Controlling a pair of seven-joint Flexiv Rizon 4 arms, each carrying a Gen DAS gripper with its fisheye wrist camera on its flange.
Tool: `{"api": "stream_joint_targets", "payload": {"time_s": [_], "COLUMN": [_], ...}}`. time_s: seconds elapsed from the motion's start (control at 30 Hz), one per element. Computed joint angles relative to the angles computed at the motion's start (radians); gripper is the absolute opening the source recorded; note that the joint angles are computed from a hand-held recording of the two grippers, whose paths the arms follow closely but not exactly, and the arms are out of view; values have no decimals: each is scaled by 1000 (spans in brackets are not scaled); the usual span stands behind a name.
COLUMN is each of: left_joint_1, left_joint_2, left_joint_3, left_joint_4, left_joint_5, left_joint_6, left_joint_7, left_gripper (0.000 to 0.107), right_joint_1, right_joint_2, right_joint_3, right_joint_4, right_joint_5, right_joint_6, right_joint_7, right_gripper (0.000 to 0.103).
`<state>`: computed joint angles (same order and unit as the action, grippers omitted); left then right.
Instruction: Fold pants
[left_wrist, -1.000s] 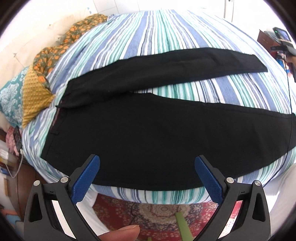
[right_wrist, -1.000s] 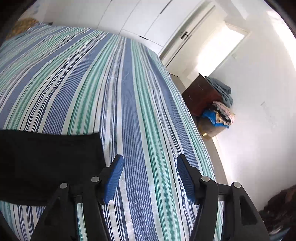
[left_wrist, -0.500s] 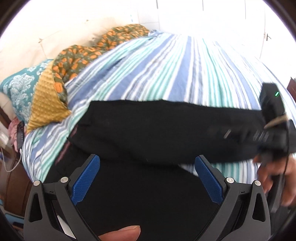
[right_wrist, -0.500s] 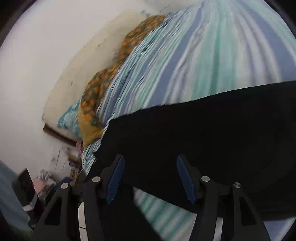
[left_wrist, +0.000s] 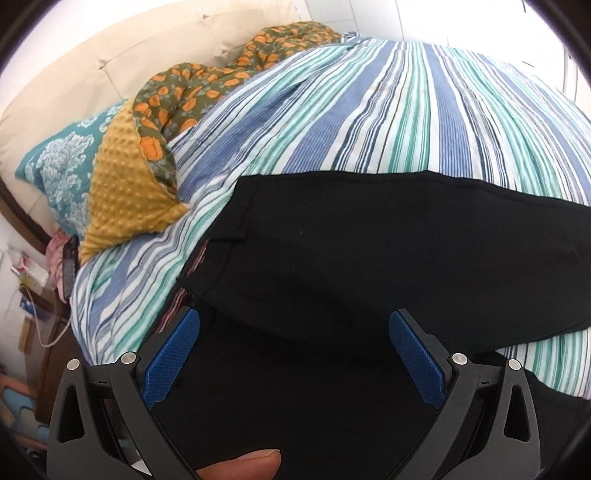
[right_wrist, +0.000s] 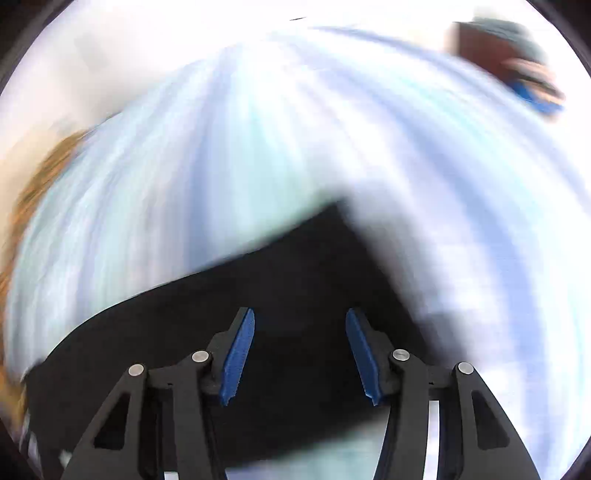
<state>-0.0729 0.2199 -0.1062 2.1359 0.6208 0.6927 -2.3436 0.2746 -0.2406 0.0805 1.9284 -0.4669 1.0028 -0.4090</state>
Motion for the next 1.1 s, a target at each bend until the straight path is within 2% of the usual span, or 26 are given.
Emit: {"api": "stream_joint_targets", "payload": {"time_s": [0.03,0.07,0.13,0.2,0.23,0.3,0.37,0.43,0.47,0.53,0.57,0.6,0.63,0.7,0.77,0.83,0.87,0.93,1.0,1.03,1.07,1.1], "left_joint_1": [-10,-28,-79,-151,-189,-252,-278,-260,-237,-219,-190,-152,-113,-28,37,95,129,198,169,144,117,109], "left_joint_2": [10,23,43,53,50,25,-9,-25,-23,22,69,108,142,186,186,165,149,63,-38,-83,-106,-104], "left_joint_3": [5,5,5,12,10,-13,-49,-80,-93,-43,-18,-11,2,41,93,101,92,49,83,123,166,176], "left_joint_4": [17,39,90,151,179,218,232,233,227,275,298,308,318,338,349,342,339,296,281,308,357,386], "left_joint_5": [-21,-47,-127,-263,-334,-441,-468,-408,-352,-345,-328,-296,-268,-224,-230,-226,-203,-151,-260,-348,-422,-469], "left_joint_6": [5,17,85,199,257,351,395,379,322,317,289,247,216,209,269,373,441,521,509,576,696,750], "left_joint_7": [9,29,93,186,229,291,316,290,259,258,242,225,220,219,250,251,243,205,287,341,386,421], "left_gripper": [102,102,102,102,102,102,102,102,103,103,103,103,103,103,102,102,102,102,103,103,103,103], "right_joint_1": [-4,-19,-52,-55,-37,31,78,100,106,135,163,187,201,219,215,208,215,243,272,280,282,279], "right_joint_2": [64,127,251,365,403,447,406,338,293,255,257,252,241,222,206,247,245,251,239,238,238,238], "right_joint_3": [-23,-24,13,86,131,213,300,365,377,360,360,363,353,316,244,208,208,239,253,253,246,238], "right_joint_4": [48,106,222,322,359,419,459,478,472,475,465,453,448,447,457,496,490,480,460,458,460,464], "right_joint_5": [-42,-85,-149,-162,-143,-60,-76,-198,-312,-517,-559,-536,-497,-515,-644,-745,-764,-670,-630,-627,-642,-667], "right_joint_6": [-64,-68,2,79,124,240,401,485,497,448,379,330,313,332,386,403,383,298,231,213,215,227], "right_joint_7": [49,85,123,132,139,149,262,444,555,740,757,717,671,682,749,804,808,702,639,630,641,662], "right_gripper": [59,59,61,69,75,79,79,79,79,79,79,79,79,82,86,92,95,99,103,103,103,103]}}
